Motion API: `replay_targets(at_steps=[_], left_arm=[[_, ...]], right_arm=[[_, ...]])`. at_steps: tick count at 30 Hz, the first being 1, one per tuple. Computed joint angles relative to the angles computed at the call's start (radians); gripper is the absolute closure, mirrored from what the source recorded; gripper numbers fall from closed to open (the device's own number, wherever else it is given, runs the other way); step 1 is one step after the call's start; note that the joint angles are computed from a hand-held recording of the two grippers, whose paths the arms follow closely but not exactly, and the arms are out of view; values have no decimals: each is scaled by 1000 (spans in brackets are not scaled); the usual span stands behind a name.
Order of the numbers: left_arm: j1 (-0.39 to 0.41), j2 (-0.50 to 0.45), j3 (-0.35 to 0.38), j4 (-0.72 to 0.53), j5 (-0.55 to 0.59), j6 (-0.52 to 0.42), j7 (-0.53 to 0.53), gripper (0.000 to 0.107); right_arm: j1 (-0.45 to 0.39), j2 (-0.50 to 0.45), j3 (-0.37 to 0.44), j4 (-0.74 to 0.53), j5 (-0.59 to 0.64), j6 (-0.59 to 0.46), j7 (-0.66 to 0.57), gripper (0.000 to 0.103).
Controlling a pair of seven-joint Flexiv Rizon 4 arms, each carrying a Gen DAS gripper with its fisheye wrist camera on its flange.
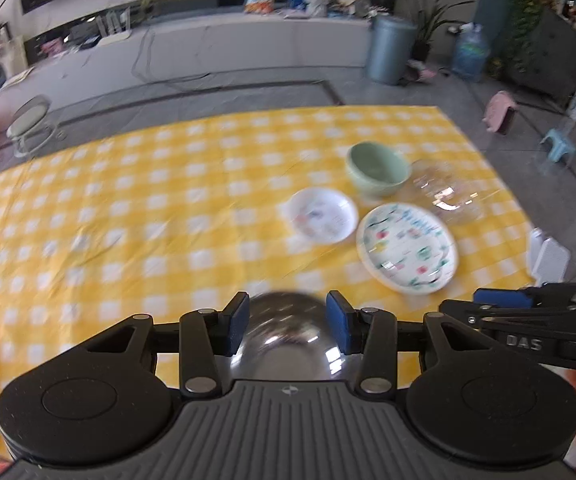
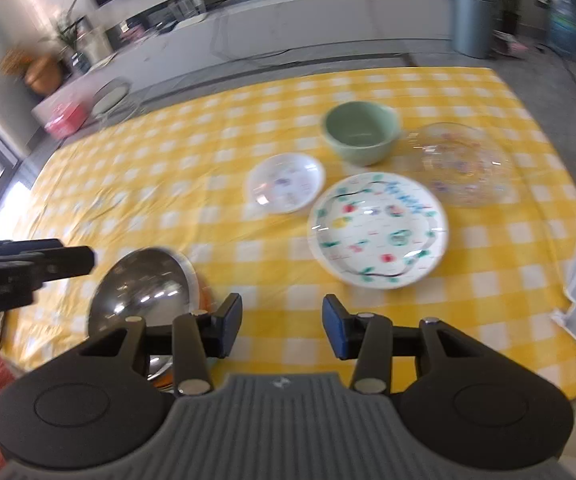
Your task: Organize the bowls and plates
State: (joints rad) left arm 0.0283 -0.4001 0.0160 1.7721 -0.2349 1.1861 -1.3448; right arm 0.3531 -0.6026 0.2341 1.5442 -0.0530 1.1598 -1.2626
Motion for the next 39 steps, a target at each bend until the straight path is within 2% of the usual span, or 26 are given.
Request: replay_targets(at_steps=[9,12,14,19,29,34,39], left_arm=[[-12,-113,-69,-146,-91,-37,-18,56],[-19,-168,-77,-214,-101,-50,-30,54],[-26,-202,-79,-256,-105,-53,-45,48],[-47,-289,-60,-372,-83,-65,-96,47],[-38,-461,-54,-617,-56,-137,-171,47],[-41,-556,-33,-761,-29,-211,-206,47],[-42,-663,-30,-930,-10,-305,-225,48]], right_arm=[[-44,-37,-52,-17,9,85,95,59],[-65,-71,-47,-60,18,93,121,59],[-72,-102,-48,-101,22,94,143,57],[-83,-183,-48,-211,24,98,190,51],[-79,-377,-25,-512,41,16,206,51],[-67,-466,-22,-657,49,-52,195,52],[-43,-550,-39,-801,60,-119,183,60]])
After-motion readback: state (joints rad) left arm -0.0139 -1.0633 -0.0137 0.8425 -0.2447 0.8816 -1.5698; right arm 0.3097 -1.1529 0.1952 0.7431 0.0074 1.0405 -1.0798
